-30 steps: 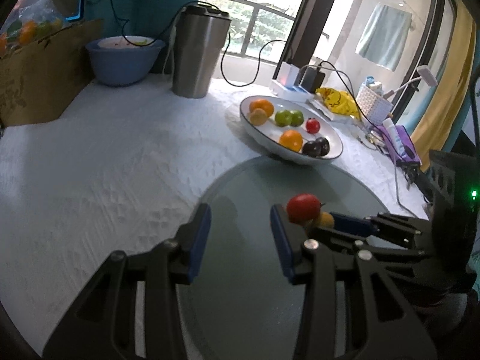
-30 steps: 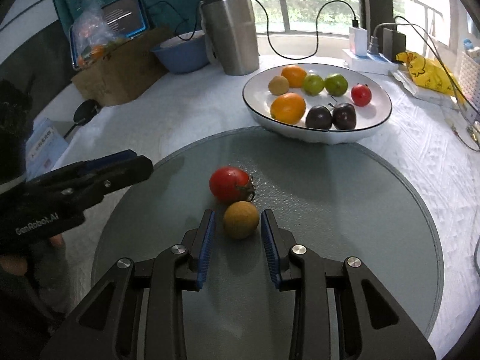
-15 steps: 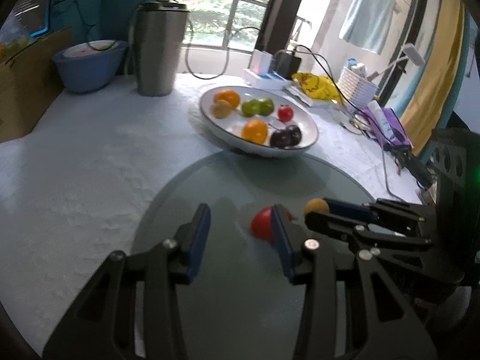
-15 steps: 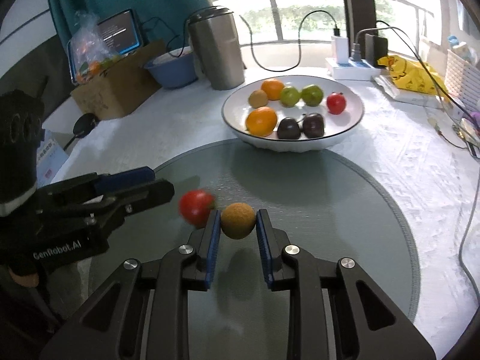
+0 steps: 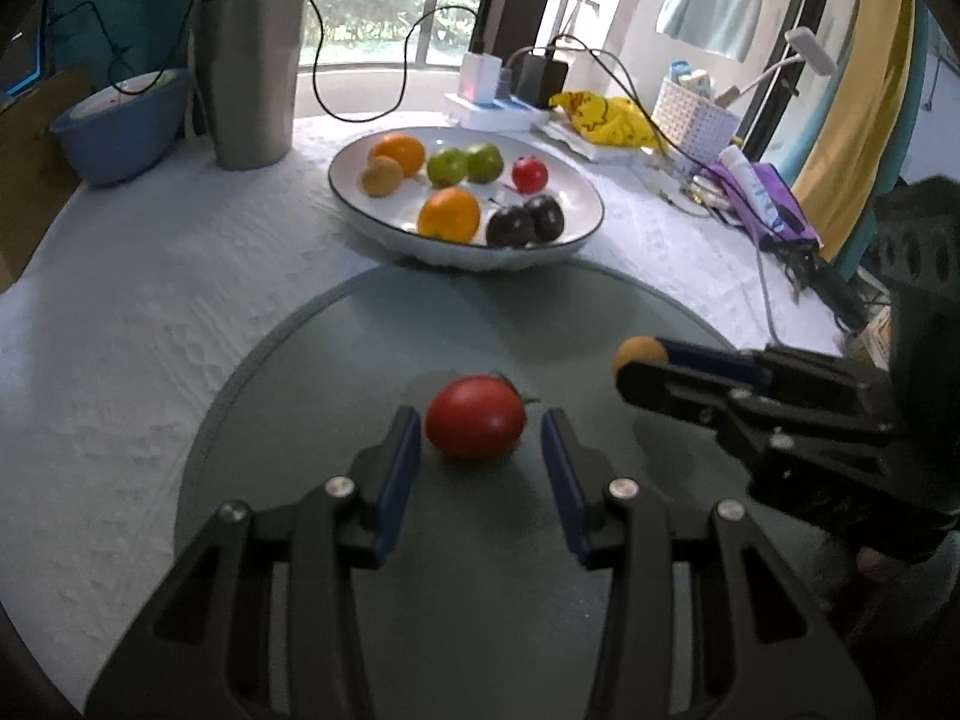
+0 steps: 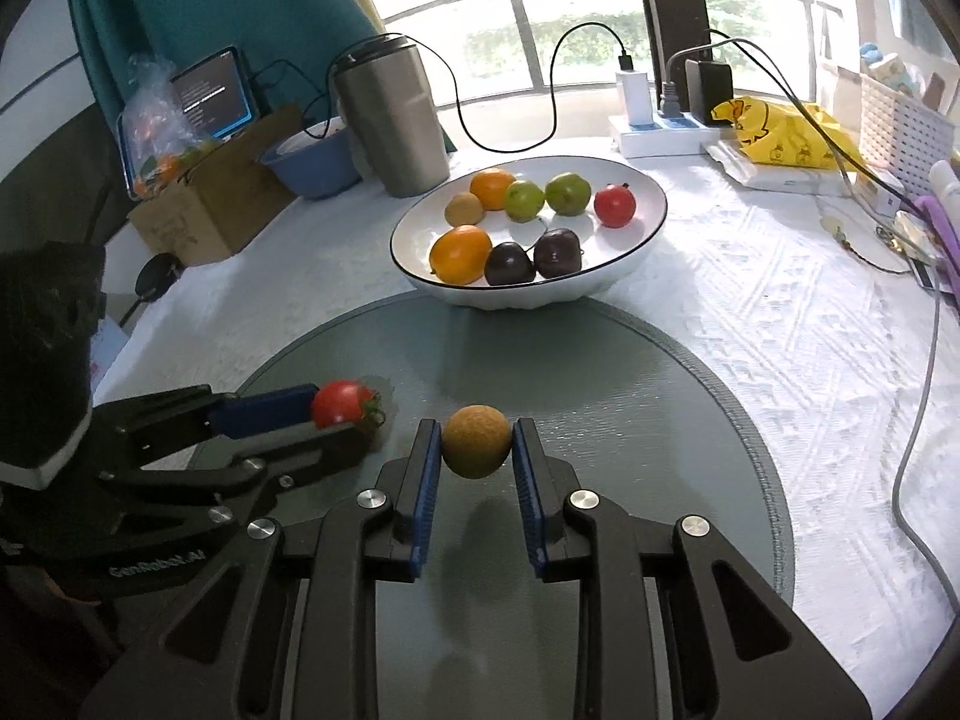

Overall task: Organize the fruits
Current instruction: 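Grasp the red tomato with the left gripper while the right gripper grasps the yellow fruit, then carry the red tomato and yellow fruit to the white plate and open both grippers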

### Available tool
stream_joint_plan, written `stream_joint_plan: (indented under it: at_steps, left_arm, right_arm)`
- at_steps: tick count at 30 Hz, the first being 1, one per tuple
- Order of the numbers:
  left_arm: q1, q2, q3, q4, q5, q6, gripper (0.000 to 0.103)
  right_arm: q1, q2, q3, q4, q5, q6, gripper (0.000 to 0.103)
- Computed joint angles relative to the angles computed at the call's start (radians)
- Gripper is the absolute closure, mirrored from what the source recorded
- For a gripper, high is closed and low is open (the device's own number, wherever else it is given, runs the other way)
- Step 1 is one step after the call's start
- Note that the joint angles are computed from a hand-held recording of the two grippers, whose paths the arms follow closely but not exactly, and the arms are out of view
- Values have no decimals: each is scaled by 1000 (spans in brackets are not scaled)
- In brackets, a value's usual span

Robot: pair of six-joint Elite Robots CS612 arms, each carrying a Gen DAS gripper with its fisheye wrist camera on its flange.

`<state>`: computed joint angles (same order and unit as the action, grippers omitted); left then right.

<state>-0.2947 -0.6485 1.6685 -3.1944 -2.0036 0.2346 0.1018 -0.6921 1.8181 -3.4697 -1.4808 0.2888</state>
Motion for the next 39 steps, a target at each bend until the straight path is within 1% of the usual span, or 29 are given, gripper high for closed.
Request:
stream_joint_plan:
  at_steps: [6, 8, 9, 26, 39]
  left_arm:
    - [-4, 3, -3, -6, 12, 13, 61]
    - [-6, 3, -5, -1, 15, 22, 68]
    - [-6, 3, -5, 1, 14, 25, 69]
    - [-9, 2, -35, -9, 3, 21, 69]
    - [-8, 14, -83, -30, 23, -11, 69]
  right_arm:
    - [-6, -1, 3, -11, 1, 5, 77]
    - [-6, -1, 3, -14, 1, 5, 77]
    - [-7, -1, 3, -15, 1, 5, 77]
    - [-25, 0, -18, -12, 4, -7, 77]
    - [-41, 6, -42, -5, 3, -15, 77]
